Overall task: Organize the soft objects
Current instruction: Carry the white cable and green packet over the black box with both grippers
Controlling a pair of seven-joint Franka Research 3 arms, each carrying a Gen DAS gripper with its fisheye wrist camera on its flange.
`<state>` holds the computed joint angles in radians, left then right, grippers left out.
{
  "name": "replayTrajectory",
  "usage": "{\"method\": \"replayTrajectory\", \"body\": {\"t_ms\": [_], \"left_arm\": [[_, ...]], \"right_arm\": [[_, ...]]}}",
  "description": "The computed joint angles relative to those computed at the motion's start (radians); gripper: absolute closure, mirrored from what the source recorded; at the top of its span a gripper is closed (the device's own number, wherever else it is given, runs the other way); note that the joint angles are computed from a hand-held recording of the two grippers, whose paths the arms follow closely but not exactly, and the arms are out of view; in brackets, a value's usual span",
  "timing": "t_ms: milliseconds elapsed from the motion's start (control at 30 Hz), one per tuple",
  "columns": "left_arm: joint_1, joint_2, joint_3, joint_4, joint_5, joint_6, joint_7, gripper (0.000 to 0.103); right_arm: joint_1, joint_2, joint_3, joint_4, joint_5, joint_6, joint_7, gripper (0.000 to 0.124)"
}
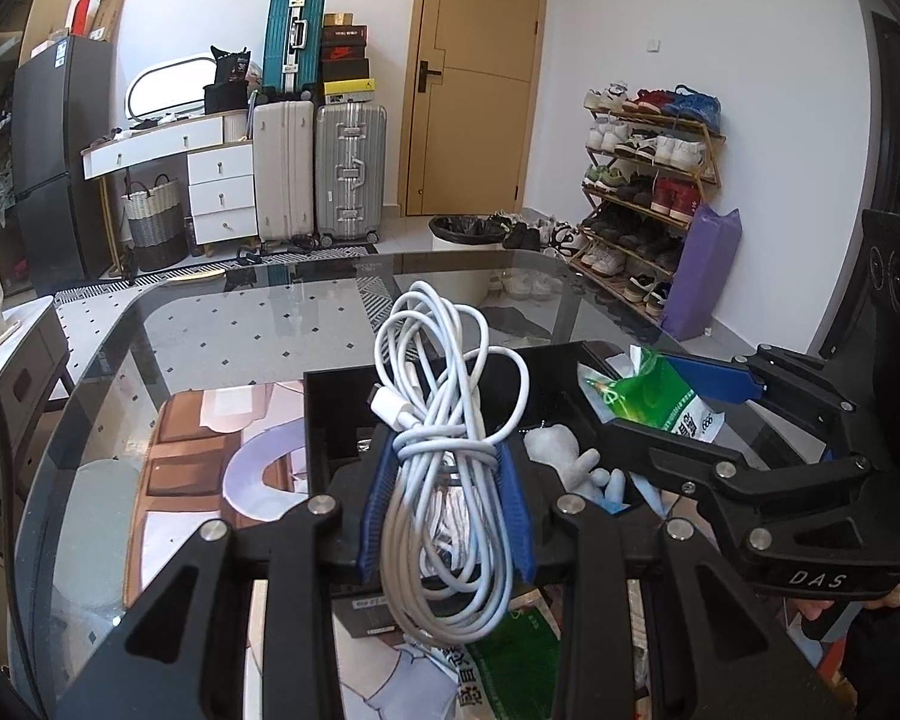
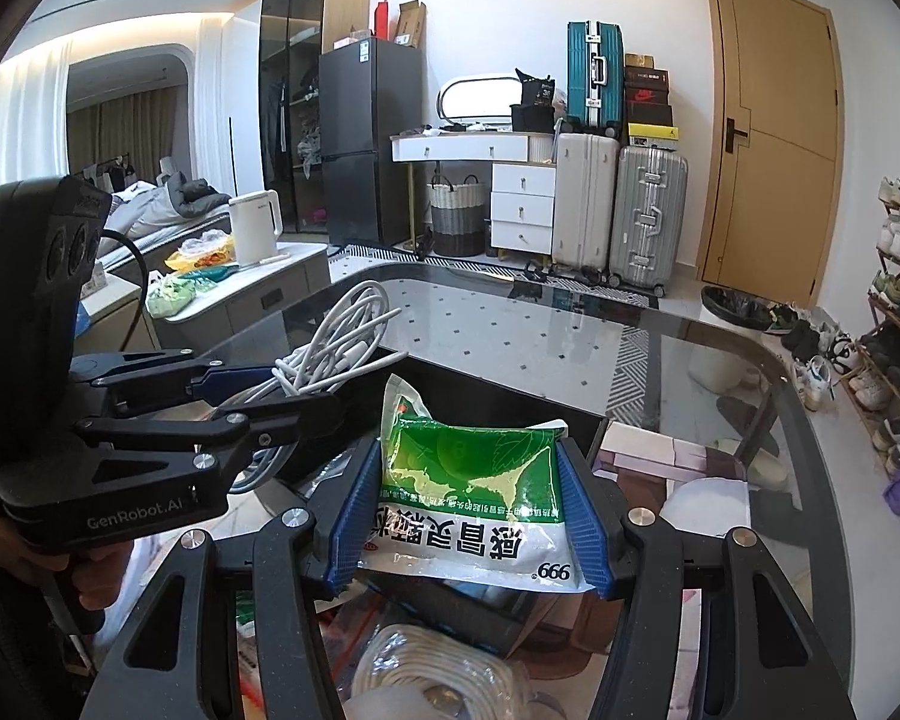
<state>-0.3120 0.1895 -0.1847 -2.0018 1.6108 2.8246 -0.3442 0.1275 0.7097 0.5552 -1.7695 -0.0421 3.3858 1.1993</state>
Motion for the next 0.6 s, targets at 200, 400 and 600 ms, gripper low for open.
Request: {"method": "replayTrajectory", "body": {"t_ms": [200,400,600], "left_arm": [[0.001,0.026,0.007,0.024,-0.039,0.018,0.055,0.071],[-0.004,0.045,0.020,0.045,-0.051,0.029,0.064,0.071],[-0.007,0.056,0.030,0.057,-0.071,0.036,0.086,0.071]], "right_arm": [[0.025,0.020,-0.020,0.045,0.018,-0.033,-0.012,0.066],[0.030,0.041,-0.012,0.084,0.052,-0.057,-0.049,0.066],[0.043,0.047,-0.023,0.099,0.084,-0.058,-0.080,0.060]]}}
